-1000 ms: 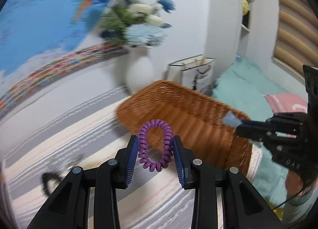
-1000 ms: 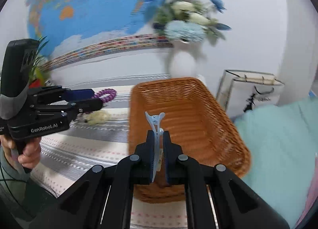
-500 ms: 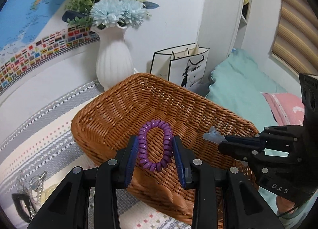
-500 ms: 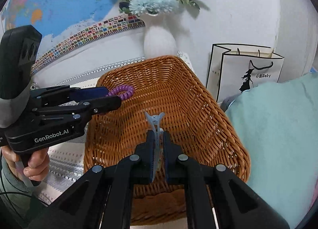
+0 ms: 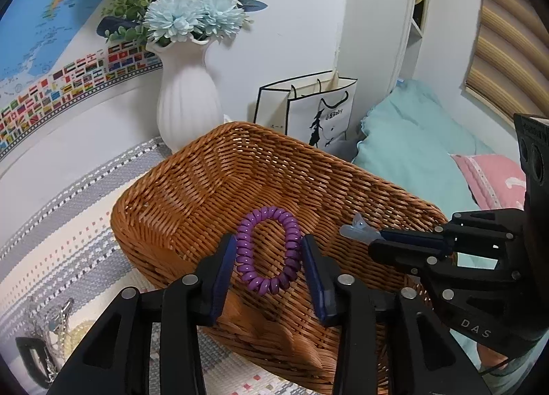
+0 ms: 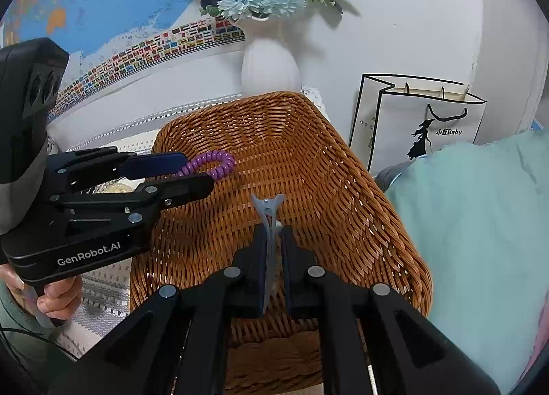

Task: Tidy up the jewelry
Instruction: 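Carry both items to the wicker basket and open both tools to drop them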

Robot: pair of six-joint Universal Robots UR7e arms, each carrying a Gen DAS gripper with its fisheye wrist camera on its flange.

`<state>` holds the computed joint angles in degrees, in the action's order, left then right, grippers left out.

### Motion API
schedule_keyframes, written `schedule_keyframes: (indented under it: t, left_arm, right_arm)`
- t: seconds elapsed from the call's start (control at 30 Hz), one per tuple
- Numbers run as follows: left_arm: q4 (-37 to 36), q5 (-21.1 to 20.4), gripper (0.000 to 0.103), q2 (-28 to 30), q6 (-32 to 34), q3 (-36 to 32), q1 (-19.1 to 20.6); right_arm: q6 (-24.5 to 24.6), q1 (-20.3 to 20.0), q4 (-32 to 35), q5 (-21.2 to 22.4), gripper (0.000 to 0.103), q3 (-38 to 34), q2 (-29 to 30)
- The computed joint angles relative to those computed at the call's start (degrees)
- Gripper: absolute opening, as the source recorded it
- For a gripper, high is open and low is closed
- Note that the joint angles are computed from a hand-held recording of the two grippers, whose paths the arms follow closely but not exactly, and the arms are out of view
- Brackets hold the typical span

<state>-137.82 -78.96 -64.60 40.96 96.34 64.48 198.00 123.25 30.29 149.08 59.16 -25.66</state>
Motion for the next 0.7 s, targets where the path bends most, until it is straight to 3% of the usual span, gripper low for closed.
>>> schedule_keyframes:
  t: [0.23, 0.33, 0.4, 0.47, 0.57, 0.7]
  left_arm:
    - [1.8, 0.0, 0.049, -0.3, -0.9, -0.8, 0.2]
    - [1.9, 0.1, 0.052, -0.6, -1.0, -0.7, 0.2]
    - [2.5, -0.2, 0.053, -1.0, -0.9, -0.8, 0.3]
    - [3.9, -0.7, 0.053, -1.4, -1.2, -1.2, 0.4]
    - [4.3, -1.0, 0.053, -2.4, -1.3, -0.8, 0.5]
    - [5.3, -2.0, 0.063, -4.4, -1.3, -0.6, 1.0]
  right_arm:
    - [-0.2, 0.2, -0.4, 1.3, 0.01, -0.3, 0.3]
    - [0.5, 0.4, -0.5, 1.3, 0.021, 0.4, -0.2]
    - [0.5, 0.7, -1.7, 1.0, 0.041, 1.6, -1.0]
    - [0.0, 1.0, -3.4, 0.5, 0.046, 3.0, -2.0]
    - [0.2, 1.8, -3.4, 1.1, 0.046, 2.9, -1.9]
    - [1.2, 2.8, -0.7, 2.3, 0.046, 0.3, 0.0]
